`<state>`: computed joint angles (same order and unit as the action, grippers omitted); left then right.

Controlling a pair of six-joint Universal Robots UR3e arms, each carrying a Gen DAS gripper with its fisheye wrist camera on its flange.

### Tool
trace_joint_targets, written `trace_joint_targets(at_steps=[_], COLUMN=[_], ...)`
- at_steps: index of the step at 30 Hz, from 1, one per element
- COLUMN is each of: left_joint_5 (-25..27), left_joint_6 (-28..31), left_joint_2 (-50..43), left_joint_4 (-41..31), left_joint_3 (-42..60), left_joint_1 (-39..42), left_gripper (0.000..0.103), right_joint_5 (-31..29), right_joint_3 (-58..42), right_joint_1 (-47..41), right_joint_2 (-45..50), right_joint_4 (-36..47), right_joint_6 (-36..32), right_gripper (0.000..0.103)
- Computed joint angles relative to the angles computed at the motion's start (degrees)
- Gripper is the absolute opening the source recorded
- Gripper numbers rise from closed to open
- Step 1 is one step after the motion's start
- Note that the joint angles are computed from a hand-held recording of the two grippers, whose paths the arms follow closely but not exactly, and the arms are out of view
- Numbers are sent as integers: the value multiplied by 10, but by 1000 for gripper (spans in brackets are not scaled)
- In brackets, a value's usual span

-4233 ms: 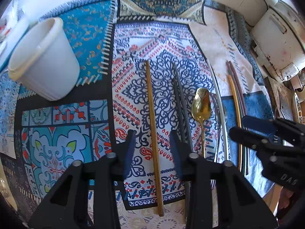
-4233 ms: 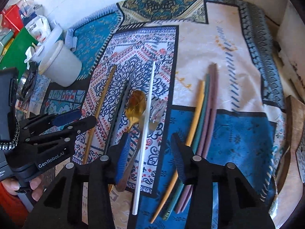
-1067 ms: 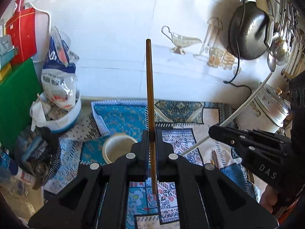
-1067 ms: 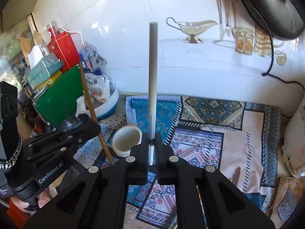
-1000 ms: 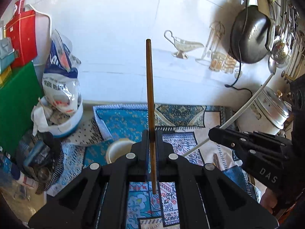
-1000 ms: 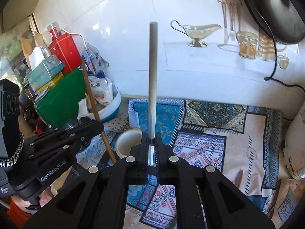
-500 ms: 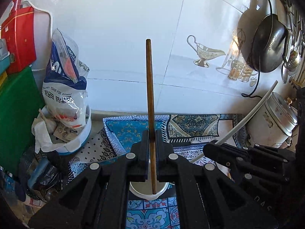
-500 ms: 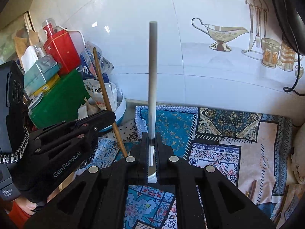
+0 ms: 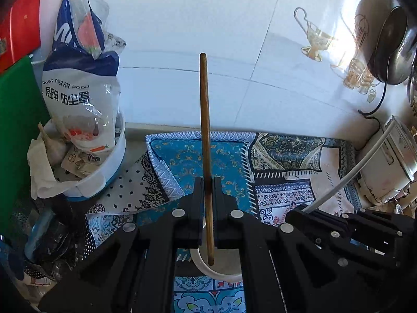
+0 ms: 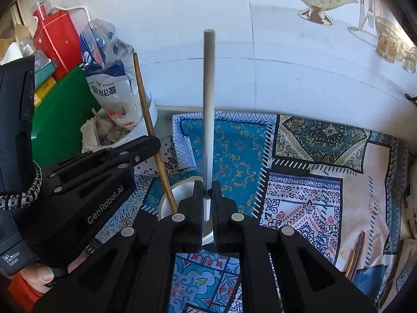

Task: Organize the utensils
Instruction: 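Lower the chopsticks into the white cup and open both tools, then move the left tool to the gold spoon while the right tool moves to the silver fork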

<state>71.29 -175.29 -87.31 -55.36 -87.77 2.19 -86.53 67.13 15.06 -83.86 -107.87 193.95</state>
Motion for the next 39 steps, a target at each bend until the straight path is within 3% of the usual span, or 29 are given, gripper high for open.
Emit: trace_joint_targets(at_steps=[6, 13, 18, 22, 26, 30, 35, 39], left_joint_5=[-20, -6, -8, -6, -4, -2, 13, 29], left_joint_6=[23, 34, 36, 33, 25, 16, -6, -33], left_joint_2=[-8, 1, 17, 40, 62, 77, 93, 82], left_joint_4=[-43, -55, -70, -79, -89, -100, -100, -97], left_joint_3=[2, 5, 11, 13, 22, 37, 51, 68], left_joint_1=[7, 0, 2, 3, 0, -12, -47, -92], left_gripper=[4, 4, 6, 7, 15, 16, 30, 34], right_joint_5=[-2, 6, 13, 26, 20, 19, 18, 34], right_joint_3=[-6, -28, -31, -26, -19, -7, 20, 56], right_joint_1=[-6, -12, -19, -30, -32, -41, -65, -109], right_joint_2=[18, 28, 18, -5, -32, -72, -134, -193], right_joint_4=[13, 34, 42, 45, 44, 47, 51, 66], right_joint_6=[1, -3, -4, -15, -28, -44, -66, -87], right_gripper=[6, 6, 22, 23, 23, 23, 23, 24])
